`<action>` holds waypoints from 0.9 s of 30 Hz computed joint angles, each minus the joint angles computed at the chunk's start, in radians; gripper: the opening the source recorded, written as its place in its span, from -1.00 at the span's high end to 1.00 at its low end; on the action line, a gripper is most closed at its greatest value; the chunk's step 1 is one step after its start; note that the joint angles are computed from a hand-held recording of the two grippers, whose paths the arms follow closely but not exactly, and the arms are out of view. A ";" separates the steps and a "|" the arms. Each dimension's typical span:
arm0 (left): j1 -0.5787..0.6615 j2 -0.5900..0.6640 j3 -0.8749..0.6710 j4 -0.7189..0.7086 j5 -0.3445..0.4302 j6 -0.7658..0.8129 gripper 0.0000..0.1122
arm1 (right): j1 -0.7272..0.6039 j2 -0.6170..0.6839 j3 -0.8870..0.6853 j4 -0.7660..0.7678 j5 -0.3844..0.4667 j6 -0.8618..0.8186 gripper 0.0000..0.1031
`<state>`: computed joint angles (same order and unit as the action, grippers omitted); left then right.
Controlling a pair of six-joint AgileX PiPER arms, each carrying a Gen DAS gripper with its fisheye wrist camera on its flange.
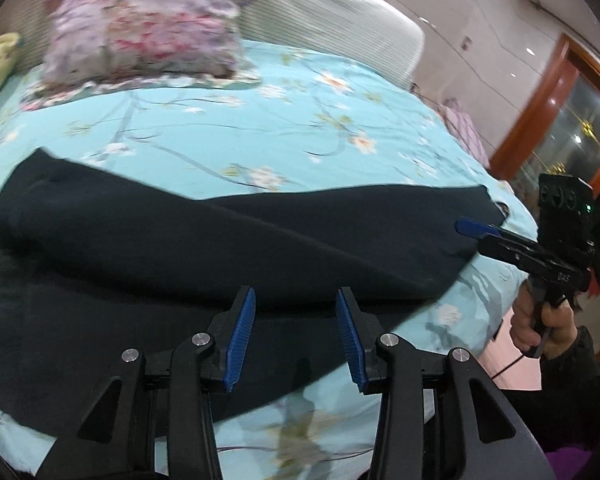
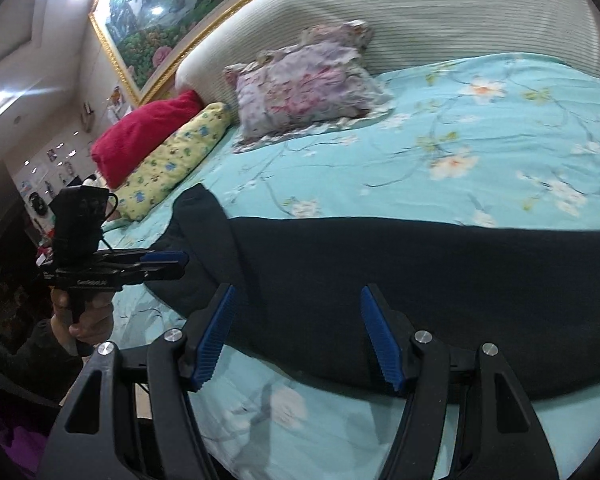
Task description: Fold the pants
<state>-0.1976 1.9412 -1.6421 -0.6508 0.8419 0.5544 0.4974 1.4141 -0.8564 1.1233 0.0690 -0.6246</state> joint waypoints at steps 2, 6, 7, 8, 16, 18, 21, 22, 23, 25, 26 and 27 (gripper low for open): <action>0.036 -0.006 0.004 0.001 0.001 0.000 0.24 | 0.009 0.037 -0.044 -0.072 0.013 0.071 -0.27; 0.108 -0.013 -0.007 0.011 0.015 -0.011 0.24 | 0.020 0.107 -0.135 -0.177 0.042 0.169 -0.27; 0.126 -0.010 -0.019 0.013 0.023 -0.012 0.24 | 0.021 0.126 -0.158 -0.169 0.051 0.161 -0.27; 0.138 -0.006 -0.030 0.014 0.029 -0.014 0.24 | 0.021 0.143 -0.181 -0.169 0.061 0.160 -0.27; 0.237 0.026 -0.143 0.054 0.079 -0.035 0.18 | 0.037 0.277 -0.357 -0.315 0.137 0.289 -0.27; 0.248 0.037 -0.166 0.057 0.085 -0.039 0.18 | 0.041 0.309 -0.403 -0.369 0.157 0.339 -0.27; 0.252 0.064 -0.215 0.073 0.097 -0.062 0.15 | 0.041 0.351 -0.466 -0.394 0.192 0.360 -0.27; 0.255 0.077 -0.239 0.085 0.104 -0.070 0.14 | 0.042 0.368 -0.494 -0.426 0.210 0.388 -0.27; 0.258 0.088 -0.259 0.092 0.113 -0.074 0.13 | 0.043 0.381 -0.516 -0.449 0.225 0.408 -0.27; 0.264 0.116 -0.314 0.111 0.137 -0.088 0.13 | 0.041 0.408 -0.560 -0.474 0.253 0.430 -0.27; 0.266 0.133 -0.349 0.124 0.151 -0.101 0.12 | 0.040 0.419 -0.576 -0.475 0.263 0.431 -0.27; 0.270 0.142 -0.369 0.126 0.161 -0.102 0.09 | 0.039 0.435 -0.601 -0.481 0.279 0.434 -0.27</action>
